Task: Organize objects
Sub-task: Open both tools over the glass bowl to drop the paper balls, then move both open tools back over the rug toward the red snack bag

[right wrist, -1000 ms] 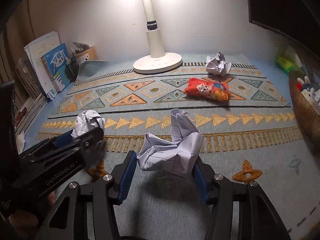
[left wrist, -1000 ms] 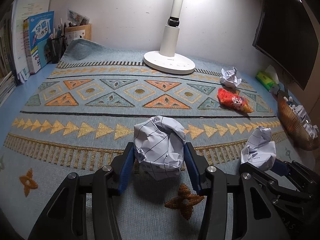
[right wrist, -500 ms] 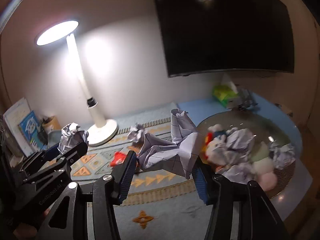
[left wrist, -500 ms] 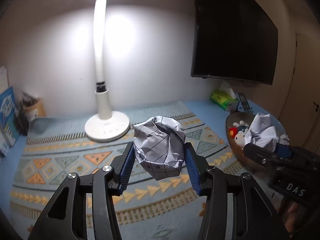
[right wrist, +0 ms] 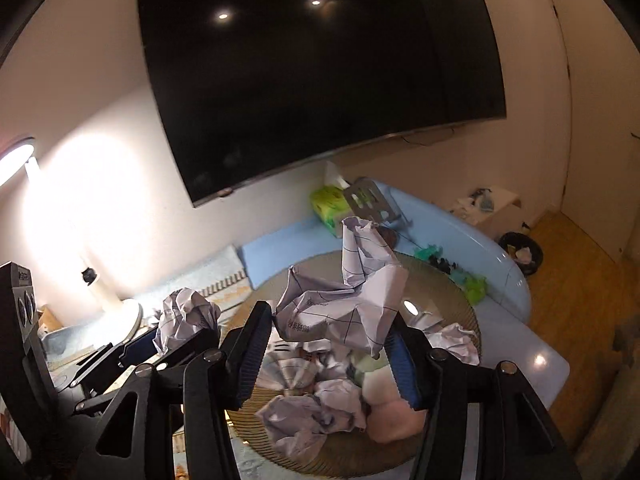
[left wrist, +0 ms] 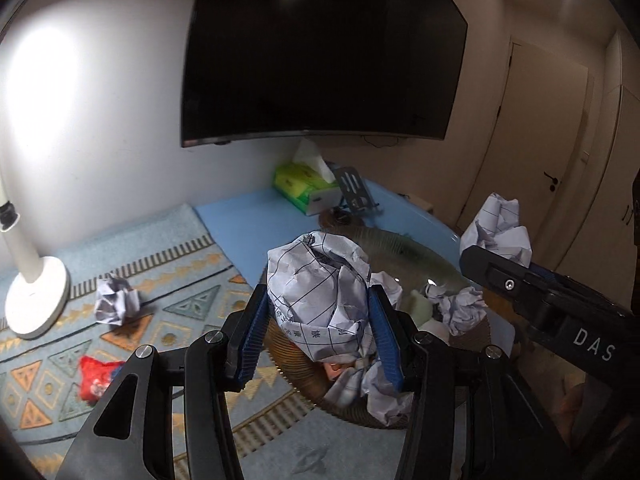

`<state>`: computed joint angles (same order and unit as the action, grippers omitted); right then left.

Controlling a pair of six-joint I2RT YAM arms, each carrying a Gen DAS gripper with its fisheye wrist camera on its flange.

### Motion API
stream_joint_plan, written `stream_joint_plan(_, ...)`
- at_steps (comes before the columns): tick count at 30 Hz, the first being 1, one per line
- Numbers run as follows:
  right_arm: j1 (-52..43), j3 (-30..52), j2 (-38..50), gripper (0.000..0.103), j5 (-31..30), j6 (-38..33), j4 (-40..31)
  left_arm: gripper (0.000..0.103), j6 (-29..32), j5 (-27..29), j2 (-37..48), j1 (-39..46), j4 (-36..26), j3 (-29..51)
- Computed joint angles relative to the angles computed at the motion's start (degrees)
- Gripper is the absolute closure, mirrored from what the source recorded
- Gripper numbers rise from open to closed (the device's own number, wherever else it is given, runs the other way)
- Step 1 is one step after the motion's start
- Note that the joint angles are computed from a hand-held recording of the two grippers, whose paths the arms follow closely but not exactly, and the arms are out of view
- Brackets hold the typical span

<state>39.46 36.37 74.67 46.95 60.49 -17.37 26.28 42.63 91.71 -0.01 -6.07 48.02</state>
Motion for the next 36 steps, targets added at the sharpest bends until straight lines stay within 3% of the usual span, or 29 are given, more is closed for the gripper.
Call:
stream_joint_plan(2,-3.13,-0.98,1.29,0.035,-3.25,-0.18,1.29,0.053,-1.24,-1.68,1.59,-2.22,3.04,-0.95)
stream_joint_plan(4,-5.29,-2.83,1.96,0.034,-5.78,-0.16,3.94,0.042,-2.0,-2.68,3.0,-3.96,7.01,-2.47)
stream_joint_plan(5,-5.73,-4.11,1.46,0.034,-6.87,-0.45,5.54,0.022,-2.3,-3.72,3.67,-4.67,8.24,-2.89)
stream_joint_plan(6,-5.79,-5.31,0.55,0.034,-7.33,-0.22,6.34,0.017,-2.78,-4.23,3.93,-5.07,9.62,-3.67)
stream_joint_plan(17,0.06,-4.92,0.52,0.034,-3.44,4.63,5.2,0.017,0.42,-1.97,4.12,1.7,7.66,-3.92)
stream_joint_plan(24,9.46,1.45,3.08,0.034,2.99,3.02,3.72,0.017,6.76,5.99,3.92,14.98,0.42,-2.44)
stream_joint_plan(28,13.52,7.81,10.17,0.034,4.13,-1.64,5.96,0.009,7.91,5.13,7.27,22.45,0.03,-0.11)
stream_joint_plan(29,14.14,9.42,12.44,0.033,3.57,-2.99,7.16,0.0,8.04,4.57,8.28,24.35,1.45,0.13)
stream_joint_plan(32,14.55,13.87,19.5,0.033,-0.74,-7.62,12.36,0.001,7.14,1.03,12.58,29.02,8.33,0.87)
stream_joint_plan(36,14.22,20.17,30.23,0.033,-5.86,-11.88,18.33,0.001,6.12,-3.15,19.45,31.8,9.01,6.41)
